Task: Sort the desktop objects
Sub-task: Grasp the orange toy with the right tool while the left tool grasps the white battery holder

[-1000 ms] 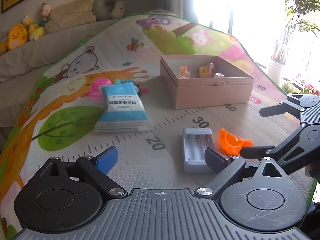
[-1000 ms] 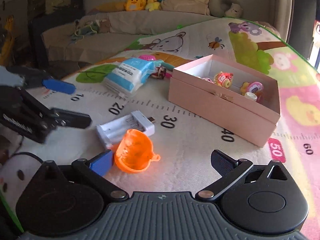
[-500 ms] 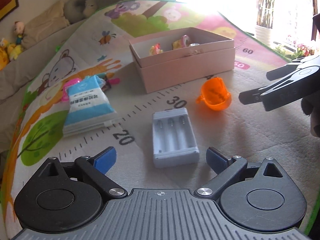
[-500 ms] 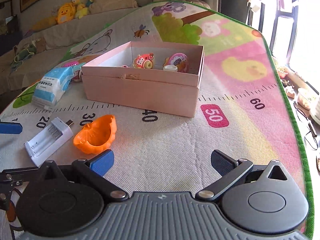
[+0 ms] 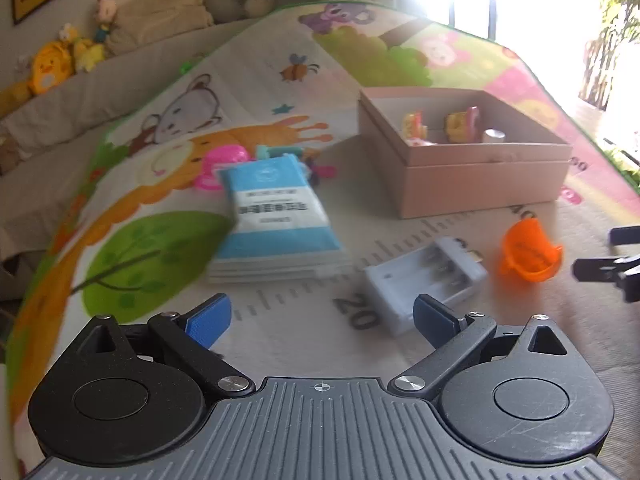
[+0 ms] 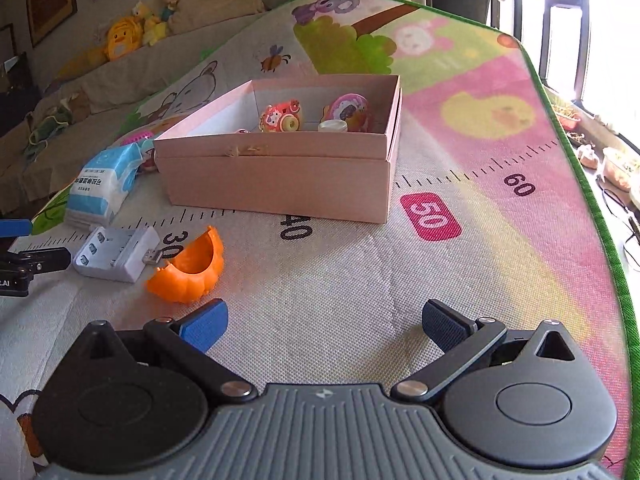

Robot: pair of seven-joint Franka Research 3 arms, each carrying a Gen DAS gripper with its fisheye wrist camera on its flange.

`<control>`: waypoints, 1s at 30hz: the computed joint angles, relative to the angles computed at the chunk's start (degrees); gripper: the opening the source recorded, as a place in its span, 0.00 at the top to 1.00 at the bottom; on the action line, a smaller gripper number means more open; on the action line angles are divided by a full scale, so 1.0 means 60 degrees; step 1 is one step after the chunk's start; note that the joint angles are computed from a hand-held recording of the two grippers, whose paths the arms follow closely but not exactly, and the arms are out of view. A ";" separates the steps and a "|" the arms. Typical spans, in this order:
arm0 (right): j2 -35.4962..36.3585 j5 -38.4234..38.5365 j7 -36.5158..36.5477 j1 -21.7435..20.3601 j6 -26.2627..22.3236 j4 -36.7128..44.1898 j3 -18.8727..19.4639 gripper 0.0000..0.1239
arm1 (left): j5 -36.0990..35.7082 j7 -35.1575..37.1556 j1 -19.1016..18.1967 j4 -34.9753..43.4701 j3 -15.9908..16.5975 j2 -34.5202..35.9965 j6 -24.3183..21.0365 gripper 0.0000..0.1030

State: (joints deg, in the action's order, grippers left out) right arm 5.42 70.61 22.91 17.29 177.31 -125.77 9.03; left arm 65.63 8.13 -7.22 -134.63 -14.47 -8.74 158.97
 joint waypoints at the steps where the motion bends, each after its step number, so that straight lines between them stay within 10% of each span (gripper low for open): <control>1: 0.0004 -0.0063 0.0037 0.0010 0.0015 -0.0010 -0.0005 0.17 | -0.0120 0.0009 -0.0032 0.0120 0.0019 0.0158 0.0270 0.02; 16: 0.0071 -0.1259 0.0863 0.0011 0.0282 -0.0176 0.0056 0.17 | -0.0739 0.0080 -0.1124 0.2139 0.0505 0.2236 -0.0358 0.02; 22: 0.0079 -0.2307 0.1661 -0.0032 0.0365 -0.0307 0.0071 0.17 | -0.0291 -0.0082 -0.1128 0.1807 0.0599 0.1947 -0.0196 0.19; 30: -0.0196 -0.0074 -0.0280 -0.0342 -0.0729 -0.0032 0.0113 0.17 | -0.0036 0.0470 -0.0840 0.0672 0.0397 0.0913 -0.0088 0.18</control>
